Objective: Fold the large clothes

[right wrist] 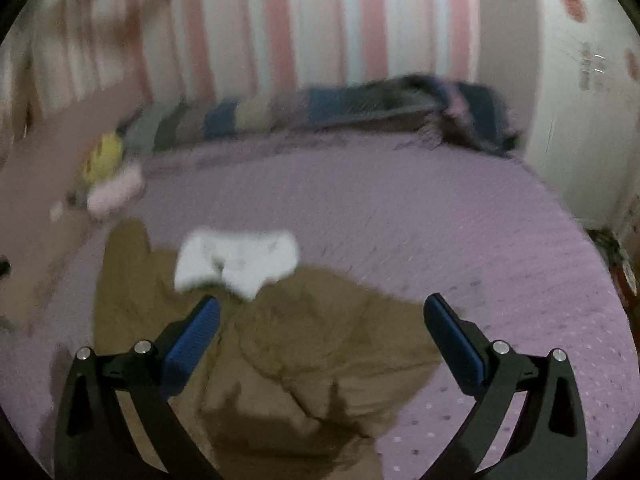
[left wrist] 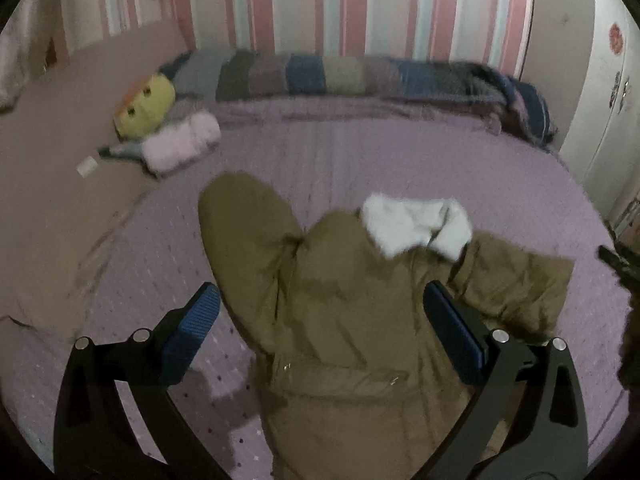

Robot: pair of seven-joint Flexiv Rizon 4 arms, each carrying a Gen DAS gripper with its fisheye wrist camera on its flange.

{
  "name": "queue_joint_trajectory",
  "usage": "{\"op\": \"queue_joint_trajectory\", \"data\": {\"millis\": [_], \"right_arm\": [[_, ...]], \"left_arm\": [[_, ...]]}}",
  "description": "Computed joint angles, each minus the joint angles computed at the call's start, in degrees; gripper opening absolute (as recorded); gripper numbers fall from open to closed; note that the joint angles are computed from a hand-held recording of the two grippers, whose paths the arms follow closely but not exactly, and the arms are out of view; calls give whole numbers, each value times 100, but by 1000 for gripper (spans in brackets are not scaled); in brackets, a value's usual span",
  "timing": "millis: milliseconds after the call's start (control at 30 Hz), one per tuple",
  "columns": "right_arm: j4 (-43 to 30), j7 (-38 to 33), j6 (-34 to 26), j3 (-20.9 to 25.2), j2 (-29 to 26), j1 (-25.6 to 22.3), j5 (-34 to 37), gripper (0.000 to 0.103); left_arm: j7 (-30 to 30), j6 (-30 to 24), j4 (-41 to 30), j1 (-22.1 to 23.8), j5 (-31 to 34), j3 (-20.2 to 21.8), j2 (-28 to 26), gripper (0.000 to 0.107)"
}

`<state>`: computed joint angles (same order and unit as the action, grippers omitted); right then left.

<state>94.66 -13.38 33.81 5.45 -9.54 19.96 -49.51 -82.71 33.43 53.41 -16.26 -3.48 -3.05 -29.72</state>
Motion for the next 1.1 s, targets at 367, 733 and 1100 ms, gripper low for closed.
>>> {"op": "queue_joint_trajectory", "data": {"millis": [367, 733, 1100], "right_arm": [[-894, -1004, 282, -468, -2043, 207, 1267, 101], [-982, -1356, 579, -614, -2204, 132, 1497, 30], [-1326, -1202, 3177, -425, -2334, 173, 1602, 13]], "left_arm": [[-110, 408, 642, 22, 260, 146, -726, 100], [166, 909, 977, 103, 167, 91, -821, 100], [563, 1783, 1774, 288, -84, 50, -177, 100]]}}
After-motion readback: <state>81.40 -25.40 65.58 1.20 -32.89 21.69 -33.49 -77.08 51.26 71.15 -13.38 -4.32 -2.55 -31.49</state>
